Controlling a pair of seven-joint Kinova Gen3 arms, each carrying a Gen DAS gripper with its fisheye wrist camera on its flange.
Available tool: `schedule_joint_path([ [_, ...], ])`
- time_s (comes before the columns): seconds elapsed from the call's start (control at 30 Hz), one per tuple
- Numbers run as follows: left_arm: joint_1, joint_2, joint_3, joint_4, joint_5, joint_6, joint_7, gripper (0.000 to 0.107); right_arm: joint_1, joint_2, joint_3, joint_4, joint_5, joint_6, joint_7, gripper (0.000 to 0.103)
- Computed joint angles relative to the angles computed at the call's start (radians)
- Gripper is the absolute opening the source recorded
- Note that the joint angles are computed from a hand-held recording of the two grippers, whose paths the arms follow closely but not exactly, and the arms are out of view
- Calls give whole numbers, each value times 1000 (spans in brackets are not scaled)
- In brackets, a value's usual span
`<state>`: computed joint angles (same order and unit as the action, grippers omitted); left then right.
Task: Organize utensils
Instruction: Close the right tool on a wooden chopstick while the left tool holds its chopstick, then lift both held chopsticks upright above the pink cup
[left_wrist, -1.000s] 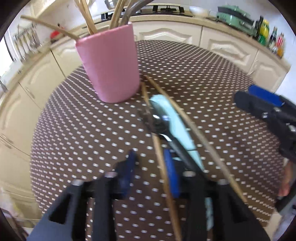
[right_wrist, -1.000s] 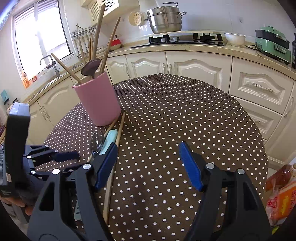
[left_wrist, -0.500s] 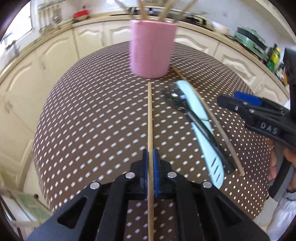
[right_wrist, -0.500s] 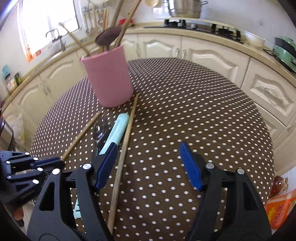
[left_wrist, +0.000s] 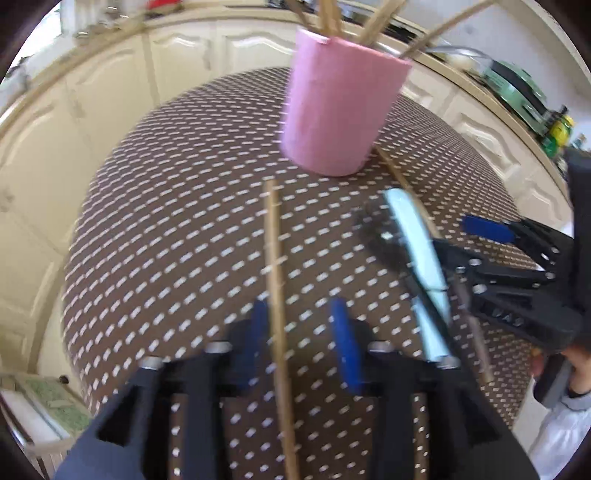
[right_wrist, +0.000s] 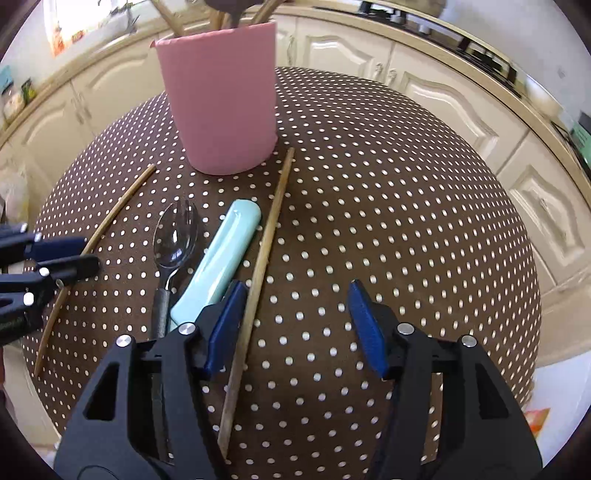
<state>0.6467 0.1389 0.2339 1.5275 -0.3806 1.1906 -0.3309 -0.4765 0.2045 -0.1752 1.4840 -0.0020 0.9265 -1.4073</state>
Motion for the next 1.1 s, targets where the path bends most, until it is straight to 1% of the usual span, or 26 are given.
schedule_joint_path([
  [0.03,2,21,-7,-30,4,29,-31,46,-3,19,0,-36,0,41,1,54],
  [0.07,7,43,-17,-59,-3,59,-55,46,-2,42,0,-75,-9,81,7,51],
  [0.1,-4,56,-8,-74,-6,74,-73,46,-9,65,3,-117,-3,122,5,46],
  [0.17,-6,67,-19,-93,4,85,-99,44,-20,111,10,-200,4,203,12,42],
  [0.2,-4,72,-25,-102,4,100,-101,37,-24,134,14,-241,4,244,14,40],
  [0.23,0,75,-31,-104,-1,107,-99,32,-29,157,18,-286,5,285,19,37],
  [0.3,-11,80,-44,-113,5,103,-113,19,-38,206,26,-375,3,366,22,35],
  [0.37,-21,64,-50,-95,16,91,-117,12,-49,256,35,-467,4,447,23,35],
  [0.4,-22,41,-49,-73,21,89,-115,9,-58,280,43,-514,4,485,21,35],
  [0.47,-28,28,-43,-61,18,89,-112,7,-72,328,50,-606,9,565,14,34],
  [0.53,-30,27,-37,-60,10,89,-111,7,-77,360,57,-665,2,604,6,29],
  [0.57,-29,27,-35,-61,7,91,-106,6,-78,377,61,-694,1,616,4,24],
  [0.63,-19,23,-28,-57,-4,87,-80,5,-73,389,66,-715,-7,618,2,13],
  [0.67,-20,14,-28,-45,-6,72,-72,5,-67,392,67,-718,-14,612,0,9],
  [0.77,-31,-18,-26,10,-11,7,-43,5,-15,381,54,-693,-68,581,10,6],
  [0.9,-22,-64,-2,54,-86,-27,60,5,73,337,26,-591,-167,485,46,5],
  [1.03,0,-101,42,80,-209,-19,166,5,169,279,5,-473,-270,374,99,5],
  [1.1,11,-113,68,85,-265,-9,208,5,229,240,-6,-403,-339,300,140,5],
])
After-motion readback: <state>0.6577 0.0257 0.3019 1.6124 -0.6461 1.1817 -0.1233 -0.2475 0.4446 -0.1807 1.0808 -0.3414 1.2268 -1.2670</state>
